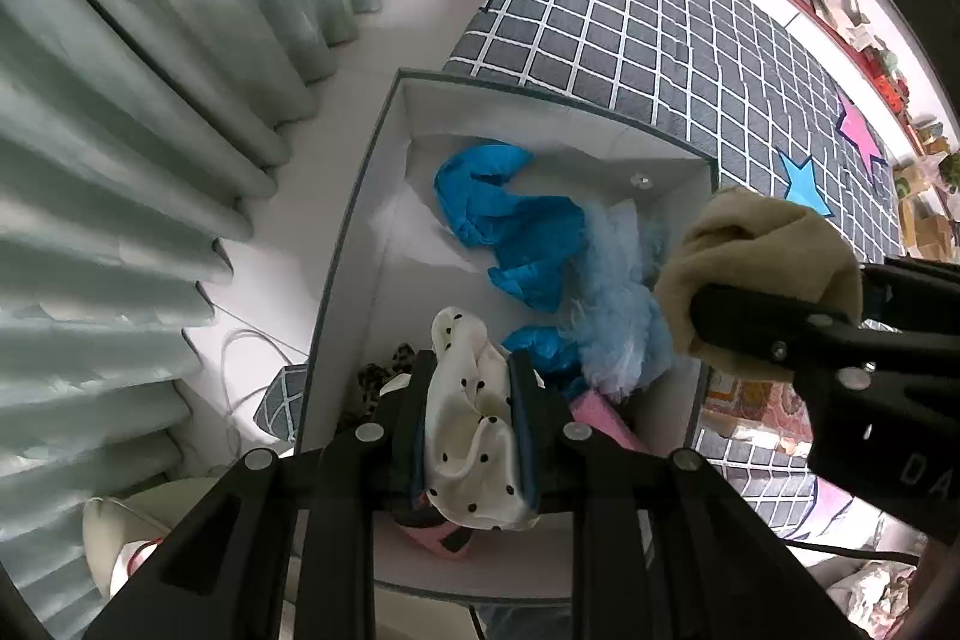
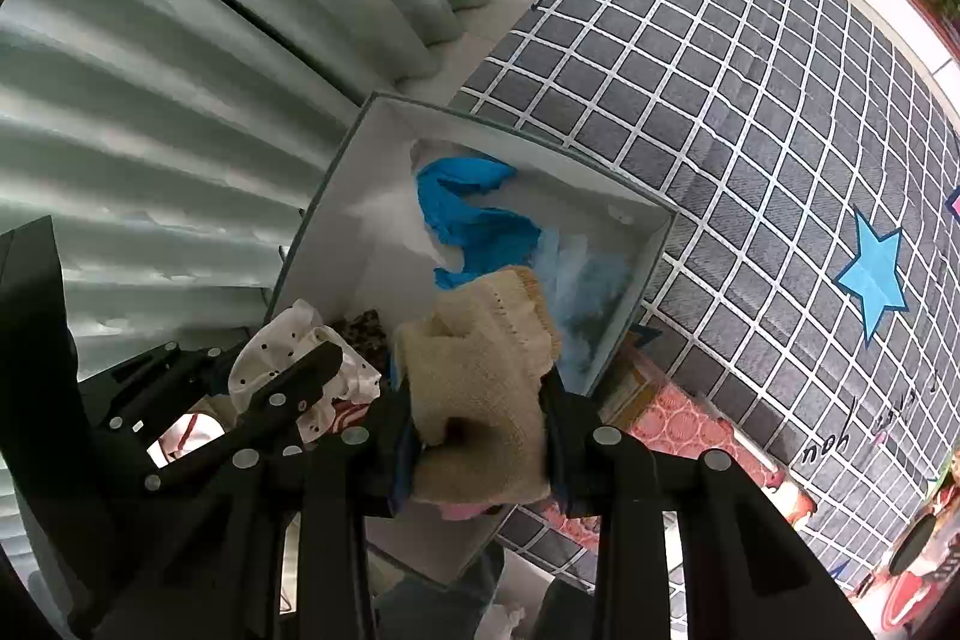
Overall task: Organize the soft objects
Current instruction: 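Lower both held items down into the white box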
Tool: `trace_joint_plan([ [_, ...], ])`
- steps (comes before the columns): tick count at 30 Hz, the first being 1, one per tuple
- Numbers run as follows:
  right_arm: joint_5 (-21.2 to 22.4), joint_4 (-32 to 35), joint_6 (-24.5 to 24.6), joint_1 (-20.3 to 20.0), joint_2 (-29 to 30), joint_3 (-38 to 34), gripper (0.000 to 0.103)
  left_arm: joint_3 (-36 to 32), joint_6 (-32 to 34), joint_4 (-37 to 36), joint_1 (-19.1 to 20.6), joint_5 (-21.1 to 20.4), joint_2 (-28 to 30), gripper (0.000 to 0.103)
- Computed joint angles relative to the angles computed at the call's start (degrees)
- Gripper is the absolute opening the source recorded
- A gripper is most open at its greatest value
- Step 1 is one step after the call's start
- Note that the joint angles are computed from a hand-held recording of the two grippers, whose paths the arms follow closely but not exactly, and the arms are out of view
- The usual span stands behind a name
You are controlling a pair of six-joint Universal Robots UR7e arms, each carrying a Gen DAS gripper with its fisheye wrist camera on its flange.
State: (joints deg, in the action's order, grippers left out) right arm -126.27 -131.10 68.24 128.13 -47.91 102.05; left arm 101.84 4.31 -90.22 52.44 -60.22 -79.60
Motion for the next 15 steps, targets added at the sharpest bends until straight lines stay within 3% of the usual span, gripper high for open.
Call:
trace_joint_plan([
  [15, 1.2, -1.0, -0.6, -1.6, -0.3, 1.1, 0.034, -0.1, -0.6, -0.2, 0.4, 0.6, 2.0, 0.025],
])
